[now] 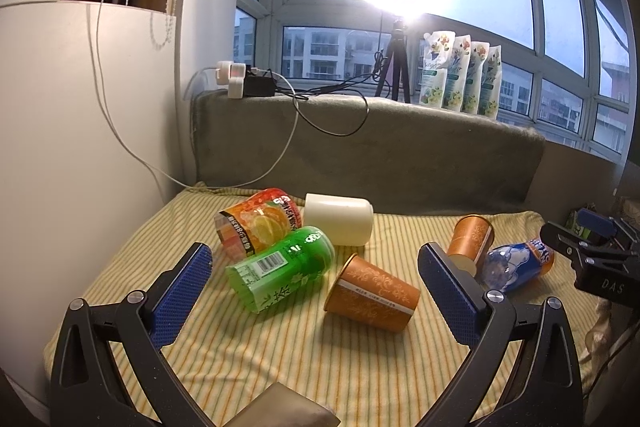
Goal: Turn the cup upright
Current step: 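Move the right tool toward the white cup lying on its side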
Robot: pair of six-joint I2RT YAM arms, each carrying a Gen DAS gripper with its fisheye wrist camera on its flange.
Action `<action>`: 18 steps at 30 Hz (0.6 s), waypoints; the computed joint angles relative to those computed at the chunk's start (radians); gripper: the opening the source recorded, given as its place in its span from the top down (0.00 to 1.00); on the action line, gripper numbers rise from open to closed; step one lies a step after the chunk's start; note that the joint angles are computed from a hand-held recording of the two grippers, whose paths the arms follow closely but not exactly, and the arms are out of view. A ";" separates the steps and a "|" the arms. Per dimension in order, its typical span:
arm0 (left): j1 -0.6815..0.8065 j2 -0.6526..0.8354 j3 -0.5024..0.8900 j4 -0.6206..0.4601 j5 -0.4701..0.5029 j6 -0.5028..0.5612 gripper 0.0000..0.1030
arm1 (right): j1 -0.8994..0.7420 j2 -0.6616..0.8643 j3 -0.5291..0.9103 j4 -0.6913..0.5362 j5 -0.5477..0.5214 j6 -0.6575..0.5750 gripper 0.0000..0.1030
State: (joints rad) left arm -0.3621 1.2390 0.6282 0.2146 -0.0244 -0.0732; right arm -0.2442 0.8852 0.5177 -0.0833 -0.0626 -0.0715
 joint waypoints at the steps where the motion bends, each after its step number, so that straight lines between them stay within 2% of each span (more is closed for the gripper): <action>1: 0.004 0.002 -0.001 -0.001 0.001 0.004 0.01 | 0.001 0.021 0.013 0.002 -0.009 -0.004 0.05; 9: 0.040 0.030 0.002 -0.008 0.005 0.026 0.01 | -0.004 0.239 0.178 -0.050 -0.133 -0.064 0.05; 14: 0.063 0.044 0.005 -0.028 0.017 0.036 0.01 | 0.035 0.381 0.309 -0.090 -0.138 -0.190 0.05; 18: 0.075 0.061 0.003 -0.036 0.028 0.045 0.01 | 0.066 0.532 0.470 -0.187 -0.166 -0.313 0.05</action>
